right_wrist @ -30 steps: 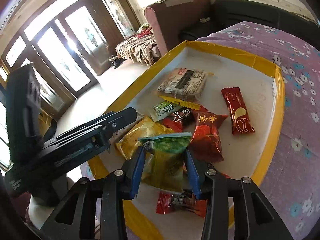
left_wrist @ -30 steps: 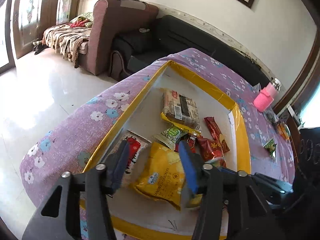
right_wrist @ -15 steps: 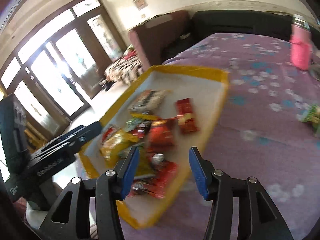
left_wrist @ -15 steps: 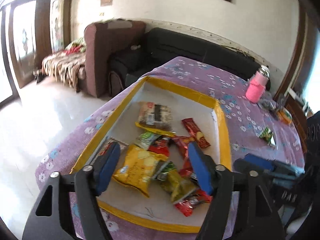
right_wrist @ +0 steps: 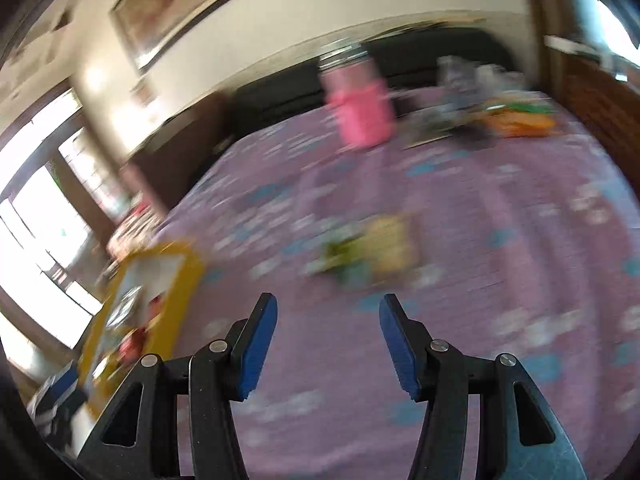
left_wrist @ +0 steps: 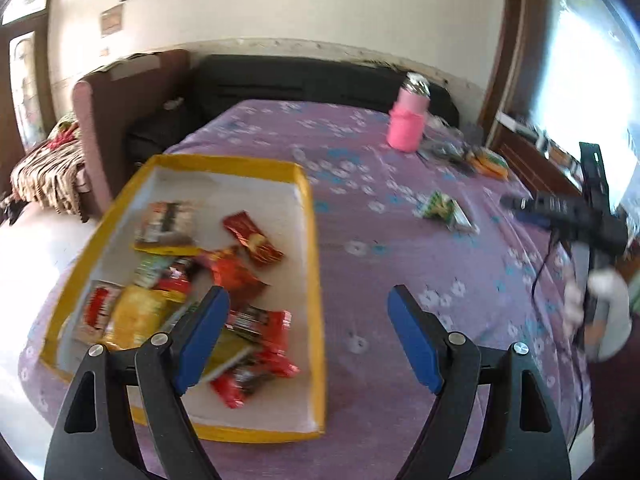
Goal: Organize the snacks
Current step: 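Swing both grippers back toward the remaining snacks on the table, then grasp the cream biscuit packet with the right gripper while left grasps the yellow packet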
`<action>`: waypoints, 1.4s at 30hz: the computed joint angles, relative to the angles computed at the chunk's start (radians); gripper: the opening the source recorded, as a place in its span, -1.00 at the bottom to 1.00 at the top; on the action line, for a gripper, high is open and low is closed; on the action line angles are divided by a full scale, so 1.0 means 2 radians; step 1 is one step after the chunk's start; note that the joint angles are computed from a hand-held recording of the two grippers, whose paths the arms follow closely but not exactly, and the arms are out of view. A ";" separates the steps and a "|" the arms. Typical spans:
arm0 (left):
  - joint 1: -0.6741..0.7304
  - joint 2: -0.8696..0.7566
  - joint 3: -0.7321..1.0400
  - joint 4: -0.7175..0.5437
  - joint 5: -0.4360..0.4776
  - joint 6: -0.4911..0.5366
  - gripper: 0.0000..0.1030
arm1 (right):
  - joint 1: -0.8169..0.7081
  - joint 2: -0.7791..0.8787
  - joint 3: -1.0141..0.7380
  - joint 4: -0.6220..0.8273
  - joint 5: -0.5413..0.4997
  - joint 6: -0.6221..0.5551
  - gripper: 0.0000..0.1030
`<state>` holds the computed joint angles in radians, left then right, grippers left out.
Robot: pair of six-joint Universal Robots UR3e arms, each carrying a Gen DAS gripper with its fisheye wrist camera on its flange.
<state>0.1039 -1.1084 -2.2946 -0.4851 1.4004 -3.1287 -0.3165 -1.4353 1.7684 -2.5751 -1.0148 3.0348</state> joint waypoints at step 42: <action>-0.038 -0.096 0.064 -0.031 -0.066 -0.035 0.58 | 0.121 0.312 -0.370 0.096 -0.203 0.012 -0.32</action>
<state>0.0277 -1.3002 -2.1659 -0.5471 1.2677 -3.1986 -0.0737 -0.8111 1.0274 -2.3832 -1.4213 3.0598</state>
